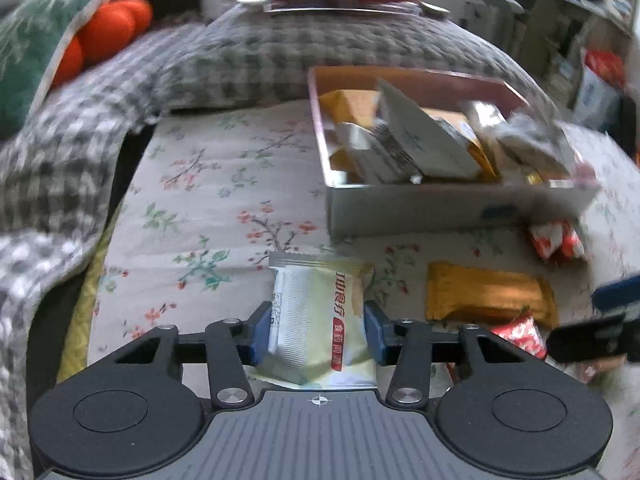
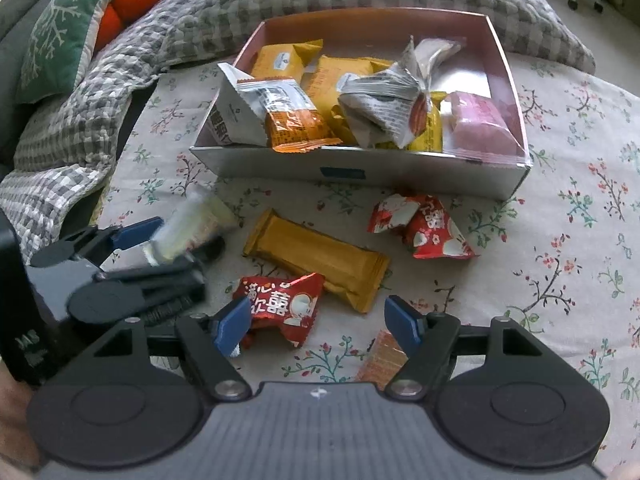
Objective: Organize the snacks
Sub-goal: 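Grasp the white pecan packet with the left gripper while the right grasps a red candy packet, then lower the white packet and red candy into the box, open both grippers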
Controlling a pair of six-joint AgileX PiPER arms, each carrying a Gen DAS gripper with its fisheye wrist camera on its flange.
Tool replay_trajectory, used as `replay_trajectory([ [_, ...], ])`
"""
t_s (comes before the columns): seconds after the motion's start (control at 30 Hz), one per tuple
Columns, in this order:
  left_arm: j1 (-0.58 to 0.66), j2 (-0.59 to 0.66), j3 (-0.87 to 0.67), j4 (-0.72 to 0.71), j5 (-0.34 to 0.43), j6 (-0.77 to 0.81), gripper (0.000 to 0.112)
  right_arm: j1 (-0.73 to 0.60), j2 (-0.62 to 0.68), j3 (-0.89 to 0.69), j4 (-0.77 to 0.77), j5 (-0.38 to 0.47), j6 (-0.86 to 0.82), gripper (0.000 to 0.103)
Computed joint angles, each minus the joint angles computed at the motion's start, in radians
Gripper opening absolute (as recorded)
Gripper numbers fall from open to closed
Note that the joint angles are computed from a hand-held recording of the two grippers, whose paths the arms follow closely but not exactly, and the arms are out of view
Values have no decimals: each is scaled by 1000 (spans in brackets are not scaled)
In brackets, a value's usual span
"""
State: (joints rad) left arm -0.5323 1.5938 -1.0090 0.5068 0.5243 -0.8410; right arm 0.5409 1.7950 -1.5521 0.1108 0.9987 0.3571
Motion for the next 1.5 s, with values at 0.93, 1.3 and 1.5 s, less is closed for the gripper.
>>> replay_trajectory([
  [0.93,149,-223,52,-207,49,-6,44,125,18,21,-157,-106,-171,57],
  [1.3,172,-230,65,-240,30,26,44,170,95,-67,-154,-22,-131,38],
  [1.5,166,-242,67,-233,27,18,44,164,57,-47,-158,-37,-87,37],
])
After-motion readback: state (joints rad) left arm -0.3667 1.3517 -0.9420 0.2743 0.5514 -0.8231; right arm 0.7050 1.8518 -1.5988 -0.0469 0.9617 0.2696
